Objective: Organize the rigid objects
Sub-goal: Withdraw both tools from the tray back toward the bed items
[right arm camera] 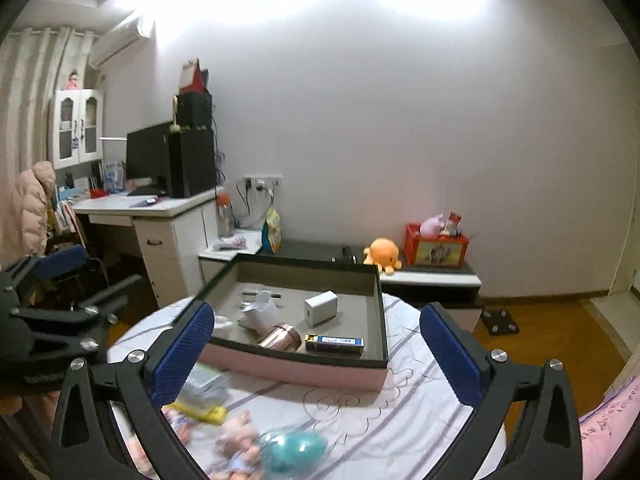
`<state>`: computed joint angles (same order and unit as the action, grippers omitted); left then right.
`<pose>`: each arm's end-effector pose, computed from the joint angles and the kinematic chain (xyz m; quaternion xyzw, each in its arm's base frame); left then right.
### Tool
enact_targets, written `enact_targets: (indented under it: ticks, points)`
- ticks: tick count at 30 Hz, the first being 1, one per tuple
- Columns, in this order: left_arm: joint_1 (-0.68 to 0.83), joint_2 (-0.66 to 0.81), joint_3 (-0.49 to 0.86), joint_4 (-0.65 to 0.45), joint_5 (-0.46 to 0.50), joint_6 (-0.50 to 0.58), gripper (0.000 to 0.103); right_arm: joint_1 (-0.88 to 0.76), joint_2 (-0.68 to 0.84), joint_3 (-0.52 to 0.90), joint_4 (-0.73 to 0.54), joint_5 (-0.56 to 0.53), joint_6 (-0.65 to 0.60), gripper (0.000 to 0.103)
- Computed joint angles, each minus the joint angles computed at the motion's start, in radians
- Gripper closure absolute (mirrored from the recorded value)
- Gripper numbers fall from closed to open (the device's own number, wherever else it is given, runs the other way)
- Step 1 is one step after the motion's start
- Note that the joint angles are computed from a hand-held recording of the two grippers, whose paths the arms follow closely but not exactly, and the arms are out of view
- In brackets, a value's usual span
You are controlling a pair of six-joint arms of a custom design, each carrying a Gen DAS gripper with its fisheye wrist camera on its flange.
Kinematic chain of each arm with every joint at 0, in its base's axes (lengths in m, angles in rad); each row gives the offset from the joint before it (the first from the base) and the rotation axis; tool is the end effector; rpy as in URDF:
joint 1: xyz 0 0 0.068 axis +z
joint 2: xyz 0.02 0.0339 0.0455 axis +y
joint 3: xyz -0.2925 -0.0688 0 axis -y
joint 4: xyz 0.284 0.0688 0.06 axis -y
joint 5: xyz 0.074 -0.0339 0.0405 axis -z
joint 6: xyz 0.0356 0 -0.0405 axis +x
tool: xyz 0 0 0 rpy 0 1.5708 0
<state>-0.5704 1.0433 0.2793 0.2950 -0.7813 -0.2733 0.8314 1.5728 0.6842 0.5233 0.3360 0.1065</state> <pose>0.1885 -0.0912 0.1682 -0.0805 0.8087 0.0978 0.5744 0.2423 0.2483 0.1850 -0.1993 0.7930 0.1297 0.5608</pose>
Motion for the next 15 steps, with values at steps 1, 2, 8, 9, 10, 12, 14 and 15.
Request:
enact_targets:
  ticks: [1,2,8,9,10,12,14,15]
  points:
    - [-0.068,-0.038,-0.017,-0.033,-0.084,-0.027,0.0,0.023,-0.036,-0.037,0.021,0.021,-0.008,0.0]
    - [-0.115,-0.065,-0.027,-0.066,-0.136,-0.052,0.0,0.042,-0.058,-0.061,0.031,0.045,-0.015,0.0]
    - [-0.383,-0.177,-0.064,-0.241,-0.402,-0.239,0.0,0.153,-0.18,-0.212,0.108,0.171,-0.018,0.0]
    - [-0.41,-0.181,-0.064,-0.262,-0.423,-0.264,0.0,0.17,-0.195,-0.236,0.12,0.187,-0.017,0.0]
    - [-0.439,-0.192,-0.065,-0.289,-0.437,-0.28,0.0,0.186,-0.208,-0.256,0.131,0.204,-0.012,0.0]
    - [-0.489,-0.169,-0.051,-0.34,-0.478,-0.338,0.0,0.207,-0.222,-0.282,0.145,0.231,-0.005,0.0]
    - [-0.524,-0.154,-0.035,-0.415,-0.496,-0.417,0.0,0.24,-0.249,-0.311,0.147,0.27,0.006,0.0]
    - [-0.54,-0.148,-0.031,-0.44,-0.506,-0.452,0.0,0.251,-0.26,-0.322,0.146,0.284,0.012,0.0]
